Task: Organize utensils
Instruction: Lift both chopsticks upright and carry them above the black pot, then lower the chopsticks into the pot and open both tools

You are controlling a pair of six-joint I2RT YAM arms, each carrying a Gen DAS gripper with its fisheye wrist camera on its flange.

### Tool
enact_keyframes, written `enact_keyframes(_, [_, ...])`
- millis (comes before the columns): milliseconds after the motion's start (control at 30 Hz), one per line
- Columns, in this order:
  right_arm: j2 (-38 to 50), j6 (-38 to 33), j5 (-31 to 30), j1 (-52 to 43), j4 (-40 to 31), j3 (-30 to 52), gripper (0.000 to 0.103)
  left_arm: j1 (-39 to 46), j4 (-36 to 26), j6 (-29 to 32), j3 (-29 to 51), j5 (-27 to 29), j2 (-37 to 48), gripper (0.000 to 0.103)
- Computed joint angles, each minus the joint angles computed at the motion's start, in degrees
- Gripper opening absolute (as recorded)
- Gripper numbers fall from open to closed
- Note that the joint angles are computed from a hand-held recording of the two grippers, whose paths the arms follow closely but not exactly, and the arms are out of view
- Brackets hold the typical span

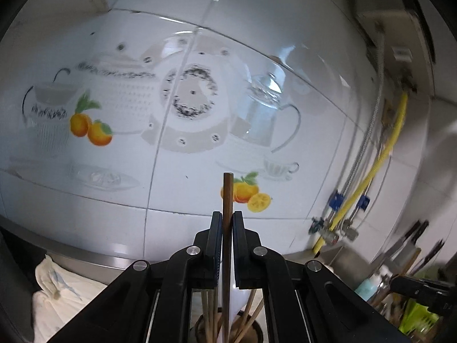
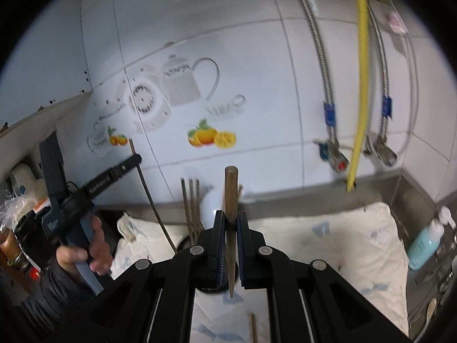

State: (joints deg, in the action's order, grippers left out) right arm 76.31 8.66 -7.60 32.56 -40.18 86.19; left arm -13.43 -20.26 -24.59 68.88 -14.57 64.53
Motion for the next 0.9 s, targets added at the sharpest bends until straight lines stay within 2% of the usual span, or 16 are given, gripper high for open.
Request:
enact_keyframes(367, [5.2, 3.3, 1.6, 4.1, 7.6, 1.3, 0.010, 2.6, 0.4, 0.6, -2.8, 4.5, 1.5, 0.006])
enact_keyframes(567, [9.5, 4.6, 0.3, 4.9, 7.5, 1.7, 0.010, 2.0, -2.9, 1.7, -4.0, 5.7, 2.8, 0.006])
enact_keyframes(900, [14.4, 6.8, -4.4, 2.4, 5.1, 1.5, 0.010, 1.4, -4.3, 0.9, -4.8, 5.7, 5.0, 0.009])
